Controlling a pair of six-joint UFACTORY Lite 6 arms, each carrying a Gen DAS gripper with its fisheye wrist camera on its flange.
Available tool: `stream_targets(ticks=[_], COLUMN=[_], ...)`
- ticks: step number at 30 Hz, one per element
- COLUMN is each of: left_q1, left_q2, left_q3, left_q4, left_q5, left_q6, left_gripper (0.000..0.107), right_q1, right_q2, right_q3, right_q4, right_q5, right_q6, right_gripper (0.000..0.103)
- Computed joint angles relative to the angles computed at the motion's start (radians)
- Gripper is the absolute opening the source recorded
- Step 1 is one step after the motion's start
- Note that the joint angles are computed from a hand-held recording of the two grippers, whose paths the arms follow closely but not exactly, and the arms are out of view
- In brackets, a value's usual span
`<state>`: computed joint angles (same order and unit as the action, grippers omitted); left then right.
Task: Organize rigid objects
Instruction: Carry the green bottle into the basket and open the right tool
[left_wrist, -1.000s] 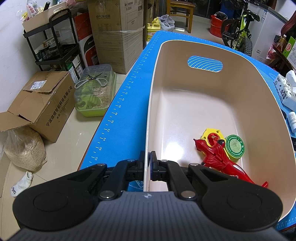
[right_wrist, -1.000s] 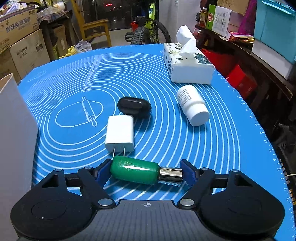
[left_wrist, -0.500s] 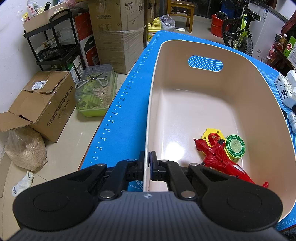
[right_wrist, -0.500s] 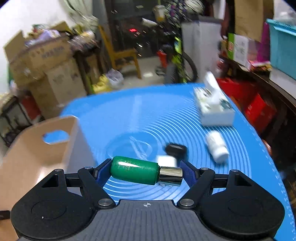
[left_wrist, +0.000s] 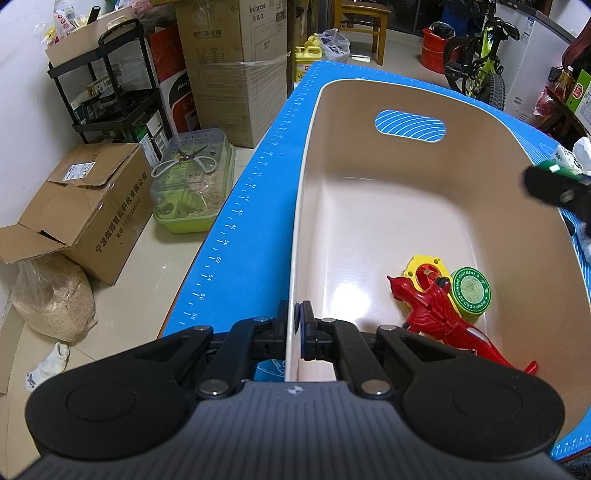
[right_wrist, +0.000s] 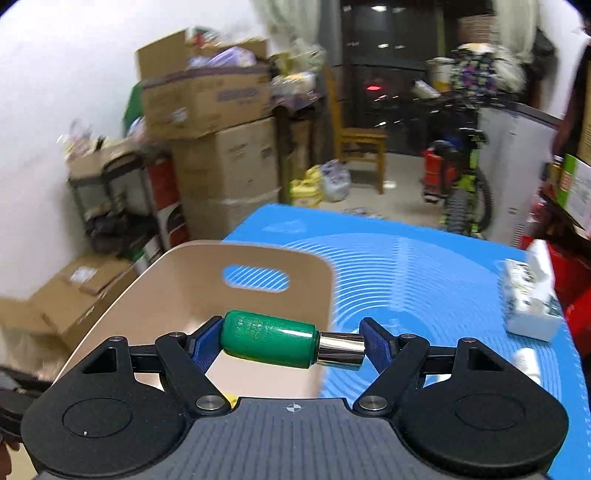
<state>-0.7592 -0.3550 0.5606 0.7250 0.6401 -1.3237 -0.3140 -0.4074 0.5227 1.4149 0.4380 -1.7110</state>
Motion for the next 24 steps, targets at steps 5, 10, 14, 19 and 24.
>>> stream_targets(ticks=[5,10,14,19,24], left_q1=[0.001,0.001,0.008,0.008,0.007], left_q2=[0.004,0.003,0.002,0.005,0.006], left_q3=[0.007,0.006,0.012,0.01,0.01], left_q4=[-0.003,-0.003,-0.011,-0.007,-0.006], left_q5=[0.001,0.001,0.002,0.0,0.001], left_q6=[0.004,0.006,0.021,0.017,0.016], left_gripper=[0.007,0.007,0.007,0.007,0.007], right_q1=[0.163,0.255,0.277,0.292,0.2], right_q2=[0.049,0.141,0.148,0.157,0.154], right_q3=[0.029,0.049,0.055,0.078,0.098], right_q4=[-0.198,-0.427,-0.524,-0.61,-0.467], right_q5=[-0.097,-0.15,-0.15,-0.144,-0.05], right_q6=[0.197,0.413,0.493,0.577,0.448], right_gripper=[0.079,0.079,0.079,0.08,0.083])
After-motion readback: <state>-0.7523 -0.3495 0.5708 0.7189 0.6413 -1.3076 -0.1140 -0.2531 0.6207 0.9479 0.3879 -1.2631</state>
